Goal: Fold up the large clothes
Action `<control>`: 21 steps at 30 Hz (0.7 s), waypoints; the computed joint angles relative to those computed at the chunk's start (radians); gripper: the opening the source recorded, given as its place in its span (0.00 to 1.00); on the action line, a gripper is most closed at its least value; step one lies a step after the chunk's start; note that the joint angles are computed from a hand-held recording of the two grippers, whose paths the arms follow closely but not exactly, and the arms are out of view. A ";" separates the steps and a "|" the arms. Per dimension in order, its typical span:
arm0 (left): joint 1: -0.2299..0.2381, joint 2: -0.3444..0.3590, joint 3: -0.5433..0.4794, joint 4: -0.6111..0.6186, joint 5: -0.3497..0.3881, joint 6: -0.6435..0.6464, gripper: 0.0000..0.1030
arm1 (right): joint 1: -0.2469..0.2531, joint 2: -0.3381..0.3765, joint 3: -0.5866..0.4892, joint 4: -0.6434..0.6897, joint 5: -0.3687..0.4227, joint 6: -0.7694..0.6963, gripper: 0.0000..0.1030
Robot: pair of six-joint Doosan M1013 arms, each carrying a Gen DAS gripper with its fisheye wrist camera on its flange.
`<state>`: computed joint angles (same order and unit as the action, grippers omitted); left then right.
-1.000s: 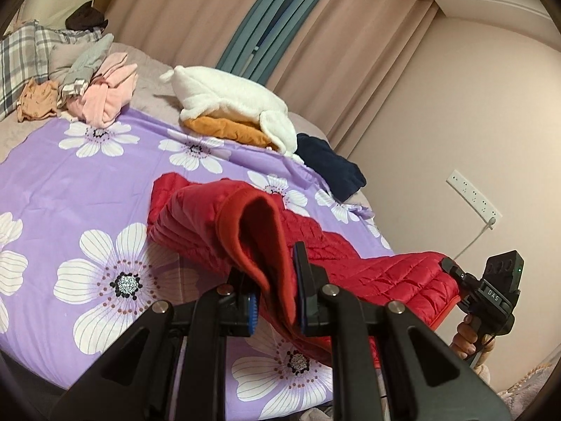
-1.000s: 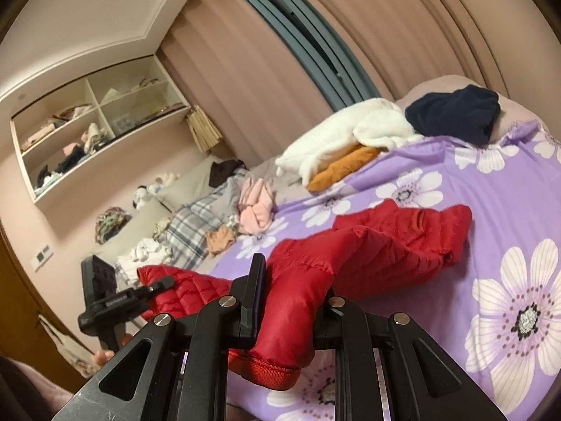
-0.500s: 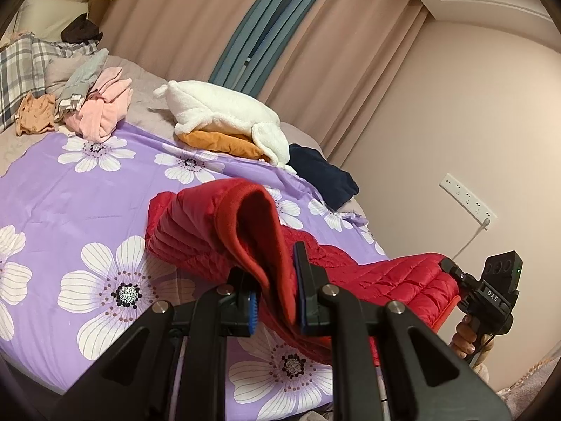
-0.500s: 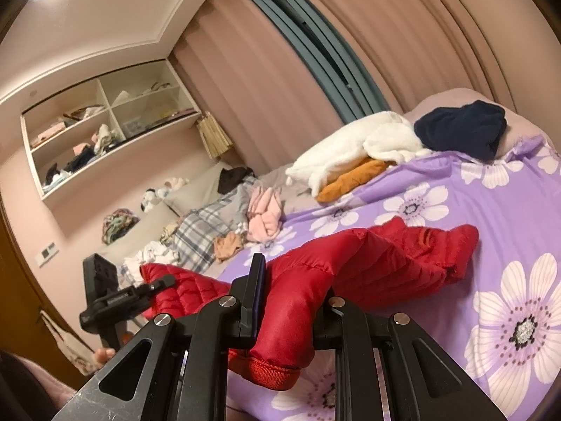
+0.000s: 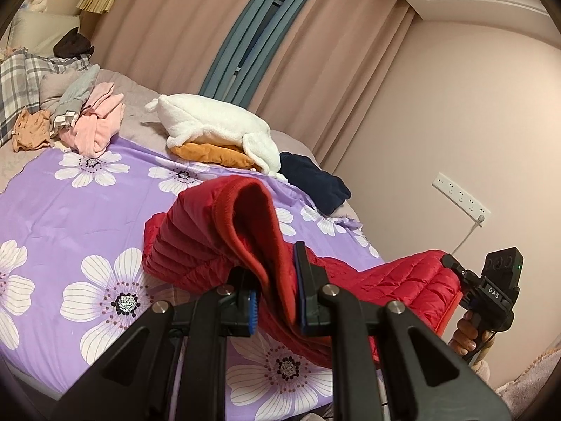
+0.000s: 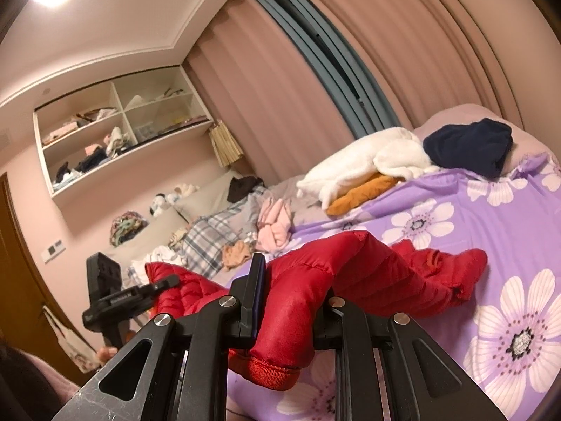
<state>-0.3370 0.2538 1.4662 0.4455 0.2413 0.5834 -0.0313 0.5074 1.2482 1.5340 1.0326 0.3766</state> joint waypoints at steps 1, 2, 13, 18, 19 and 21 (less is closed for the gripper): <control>0.001 0.000 0.002 -0.015 -0.001 0.012 0.16 | 0.000 -0.001 -0.001 -0.004 -0.001 0.004 0.20; 0.003 0.000 0.001 -0.032 -0.001 0.024 0.16 | 0.000 0.003 -0.004 -0.007 0.000 0.006 0.20; 0.008 0.012 -0.012 -0.134 0.018 0.099 0.16 | 0.001 0.009 -0.019 -0.039 -0.005 0.048 0.20; 0.011 0.016 -0.016 -0.167 0.025 0.125 0.16 | 0.006 0.006 -0.014 -0.048 -0.017 0.060 0.20; 0.011 0.017 -0.018 -0.176 0.027 0.133 0.16 | 0.006 0.006 -0.014 -0.050 -0.019 0.064 0.20; 0.011 0.018 -0.020 -0.181 0.030 0.138 0.16 | 0.007 0.004 -0.011 -0.052 -0.023 0.069 0.20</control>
